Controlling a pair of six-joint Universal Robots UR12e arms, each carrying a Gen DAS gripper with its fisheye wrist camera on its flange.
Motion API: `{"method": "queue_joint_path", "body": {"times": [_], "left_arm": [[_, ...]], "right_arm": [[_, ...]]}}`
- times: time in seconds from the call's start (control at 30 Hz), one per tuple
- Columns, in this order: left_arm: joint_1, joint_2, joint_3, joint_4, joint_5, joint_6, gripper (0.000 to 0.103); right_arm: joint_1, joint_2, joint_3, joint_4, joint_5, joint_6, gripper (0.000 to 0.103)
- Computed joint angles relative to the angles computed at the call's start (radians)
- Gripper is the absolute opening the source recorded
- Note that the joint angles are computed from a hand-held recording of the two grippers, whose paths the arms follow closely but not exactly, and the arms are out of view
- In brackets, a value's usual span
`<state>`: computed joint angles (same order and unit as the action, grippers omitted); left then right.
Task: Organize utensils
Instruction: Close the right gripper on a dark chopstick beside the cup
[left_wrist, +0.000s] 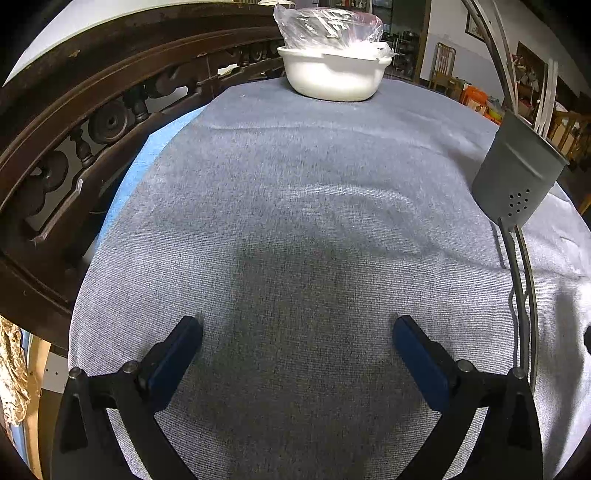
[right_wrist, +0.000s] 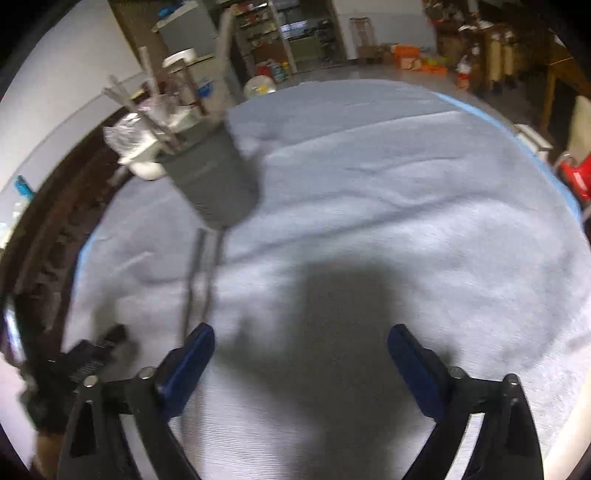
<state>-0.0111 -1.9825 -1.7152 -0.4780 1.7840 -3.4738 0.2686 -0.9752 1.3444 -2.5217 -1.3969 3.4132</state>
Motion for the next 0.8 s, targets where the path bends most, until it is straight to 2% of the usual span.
{"method": "queue_joint_path", "body": {"times": [0.07,0.23,0.33,0.43,0.47,0.5,0.57,0.6,0.73,0.8], "left_arm": [[0.000,0.000,0.000,0.000,0.000,0.000,0.103],[0.001,0.000,-0.001,0.002,-0.002,0.002,0.103],[0.001,0.000,-0.001,0.002,-0.002,0.001,0.103],[0.001,0.000,-0.001,0.002,-0.001,0.001,0.103],[0.001,0.001,-0.002,0.002,-0.001,0.001,0.103],[0.001,0.000,-0.001,0.002,-0.001,0.001,0.103],[0.001,0.001,-0.002,0.002,-0.001,0.001,0.103],[0.001,0.001,-0.002,0.002,-0.001,0.001,0.103],[0.001,0.001,0.007,-0.024,-0.008,0.001,0.103],[0.007,0.003,0.030,-0.094,-0.035,0.004,0.103]], "right_arm": [[0.000,0.024,-0.055,0.084,0.059,0.007,0.049],[0.021,0.077,-0.158,0.211,0.068,-0.016,0.047],[0.033,0.102,-0.202,0.268,0.059,-0.026,0.040],[0.046,0.123,-0.242,0.311,0.011,-0.052,0.037],[0.050,0.130,-0.256,0.328,-0.004,-0.064,0.031],[0.055,0.139,-0.274,0.343,-0.015,-0.070,0.028],[0.059,0.145,-0.287,0.363,-0.032,-0.088,0.014],[0.062,0.148,-0.293,0.376,-0.050,-0.108,0.010],[0.054,0.143,-0.286,0.384,-0.042,-0.123,0.010],[0.039,0.138,-0.278,0.390,-0.008,-0.108,0.010]]}}
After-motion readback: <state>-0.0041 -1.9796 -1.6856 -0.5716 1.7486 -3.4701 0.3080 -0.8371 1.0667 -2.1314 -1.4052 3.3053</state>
